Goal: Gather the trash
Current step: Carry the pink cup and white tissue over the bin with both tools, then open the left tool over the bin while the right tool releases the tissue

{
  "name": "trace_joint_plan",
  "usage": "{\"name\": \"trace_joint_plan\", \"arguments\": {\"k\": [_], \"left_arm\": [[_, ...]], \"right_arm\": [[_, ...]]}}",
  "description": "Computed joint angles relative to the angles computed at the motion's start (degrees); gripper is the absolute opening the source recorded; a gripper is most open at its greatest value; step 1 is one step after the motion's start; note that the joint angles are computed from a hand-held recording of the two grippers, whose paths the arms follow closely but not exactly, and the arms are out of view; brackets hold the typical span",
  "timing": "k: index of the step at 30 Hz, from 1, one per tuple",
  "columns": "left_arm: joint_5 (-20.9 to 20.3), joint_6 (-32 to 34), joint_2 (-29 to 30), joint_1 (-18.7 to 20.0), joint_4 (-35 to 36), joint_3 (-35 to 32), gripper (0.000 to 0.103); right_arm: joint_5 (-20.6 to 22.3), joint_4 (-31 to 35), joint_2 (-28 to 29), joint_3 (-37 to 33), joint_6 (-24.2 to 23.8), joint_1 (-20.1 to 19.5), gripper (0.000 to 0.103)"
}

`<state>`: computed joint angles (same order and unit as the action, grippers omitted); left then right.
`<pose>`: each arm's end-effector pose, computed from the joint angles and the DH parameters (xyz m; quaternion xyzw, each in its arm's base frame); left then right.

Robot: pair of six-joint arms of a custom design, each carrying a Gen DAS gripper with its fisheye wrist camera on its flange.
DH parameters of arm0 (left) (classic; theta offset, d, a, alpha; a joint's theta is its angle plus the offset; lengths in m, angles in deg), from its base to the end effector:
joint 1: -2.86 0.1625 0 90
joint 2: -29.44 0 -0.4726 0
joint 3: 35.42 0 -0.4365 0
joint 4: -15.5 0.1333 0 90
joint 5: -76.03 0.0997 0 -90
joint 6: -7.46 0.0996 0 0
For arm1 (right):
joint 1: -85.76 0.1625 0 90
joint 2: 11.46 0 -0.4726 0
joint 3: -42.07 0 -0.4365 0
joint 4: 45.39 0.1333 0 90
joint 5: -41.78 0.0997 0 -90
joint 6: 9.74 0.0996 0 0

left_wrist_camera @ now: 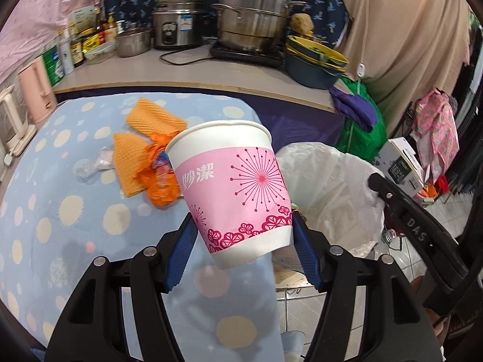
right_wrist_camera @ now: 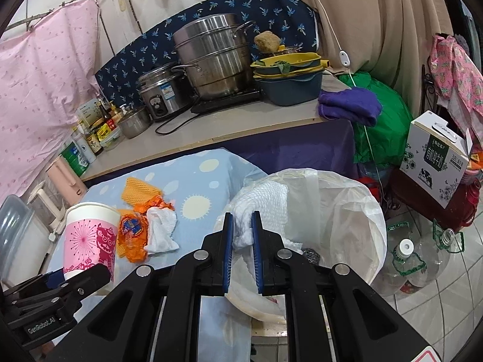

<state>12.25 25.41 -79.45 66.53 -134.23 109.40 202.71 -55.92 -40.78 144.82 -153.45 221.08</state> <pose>0.0136 -0.3724 0.3120 0.3158 0.9004 -0.2165 0.2067 0.3565 -0.2974 -0.0988 -0.0732 -0.8000 0.5130 0.3023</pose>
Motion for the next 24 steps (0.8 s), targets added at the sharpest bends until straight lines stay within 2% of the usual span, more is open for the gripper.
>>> {"name": "trace_joint_plan", "arguments": {"k": [12, 20, 24], "left_arm": [[1.25, -0.64, 6.36, -6.61, -5.42, 4.02, 0.060], [1.94, -0.69, 11.46, -7.97, -9.12, 4.91, 0.060], [2.04, -1.20, 13.59, -7.97, -9.77, 4.54, 0.060]], "right_arm": [[-1.66, -1.95, -0.71, 4.80, 4.88, -3.39, 0.012], [-2.18, -4.70, -2.08, 7.22, 4.25, -5.47, 0.012], [-2.16, -5.88, -2.36, 7.94, 4.45, -6.11, 0.016]]}}
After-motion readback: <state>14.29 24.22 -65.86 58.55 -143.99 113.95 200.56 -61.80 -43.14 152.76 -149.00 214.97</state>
